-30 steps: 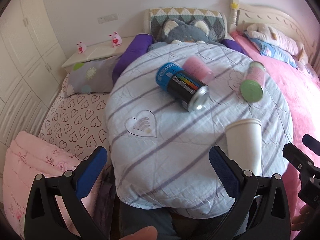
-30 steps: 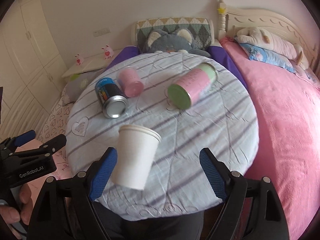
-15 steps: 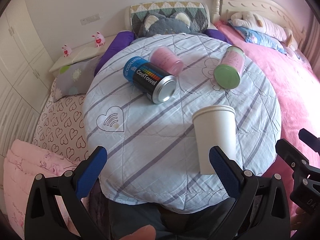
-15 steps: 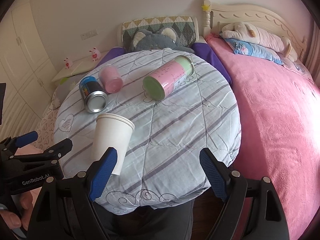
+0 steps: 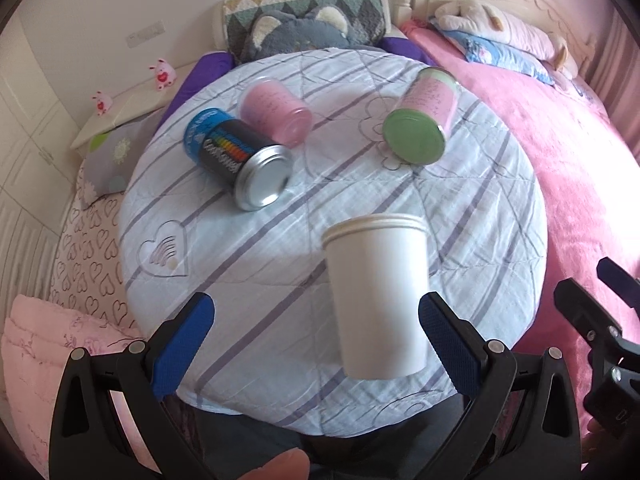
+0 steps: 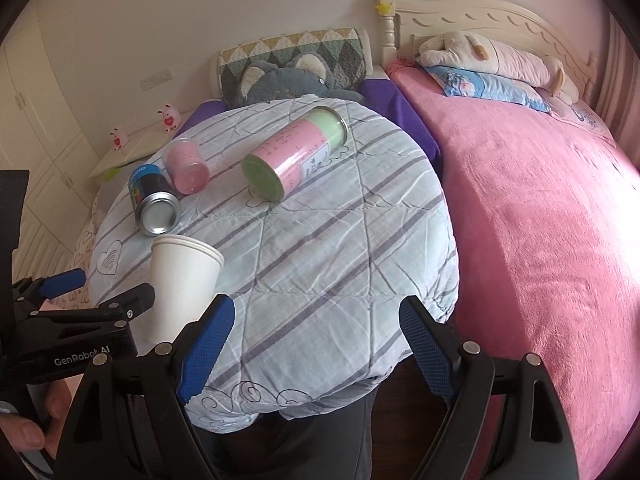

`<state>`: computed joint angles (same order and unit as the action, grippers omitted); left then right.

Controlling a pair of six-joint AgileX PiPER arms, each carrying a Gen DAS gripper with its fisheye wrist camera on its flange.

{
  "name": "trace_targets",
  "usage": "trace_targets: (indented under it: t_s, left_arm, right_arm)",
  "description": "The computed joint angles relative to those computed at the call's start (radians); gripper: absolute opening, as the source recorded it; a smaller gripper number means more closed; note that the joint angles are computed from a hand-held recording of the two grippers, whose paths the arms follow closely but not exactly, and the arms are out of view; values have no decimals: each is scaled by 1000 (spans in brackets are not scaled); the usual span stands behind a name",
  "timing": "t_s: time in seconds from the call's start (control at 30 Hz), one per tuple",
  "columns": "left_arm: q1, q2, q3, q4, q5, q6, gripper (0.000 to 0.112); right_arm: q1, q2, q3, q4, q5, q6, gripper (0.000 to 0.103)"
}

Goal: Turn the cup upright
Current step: 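Rotate the right gripper to turn the white cup rim-up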

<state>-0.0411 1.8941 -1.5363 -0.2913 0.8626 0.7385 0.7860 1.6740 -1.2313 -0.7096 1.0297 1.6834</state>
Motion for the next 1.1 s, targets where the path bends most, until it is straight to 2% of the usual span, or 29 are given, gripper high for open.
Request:
trace_targets:
  t_s: [0.27,0.5,0.67,0.73,0.8,0.83,0.97,1.1]
  left_arm:
    - [-57,77,-84,27,52,-70,103]
    - [-73,204,-224,57,145,-150,103]
    - [-74,251,-295,48,184,-164,102]
    - [-74,266,-316,41,198,-160,98]
    - [-77,294,-350,44,226,-166,77]
    - [-76,306,-364,45,241,-170,77]
    - [-67,289,-345,13,225,-133,77]
    - [-36,238,-308,-38,176,-73,77]
  right_arm:
    - [-38,-11,31,16,-41,-17,86]
    - [-88,6,36,46,-85,-54,86]
    - [-128,31,22,76,-110,-100,86]
    - [-138,42,16,82,-120,-112,85]
    - [-148,54,5,91,-127,-126,85]
    - [-152,60,-1,96,-129,-134,86]
    - [-163,80,-25,110,-130,-157,86]
    - [-166,95,-46,116,-126,-169,86]
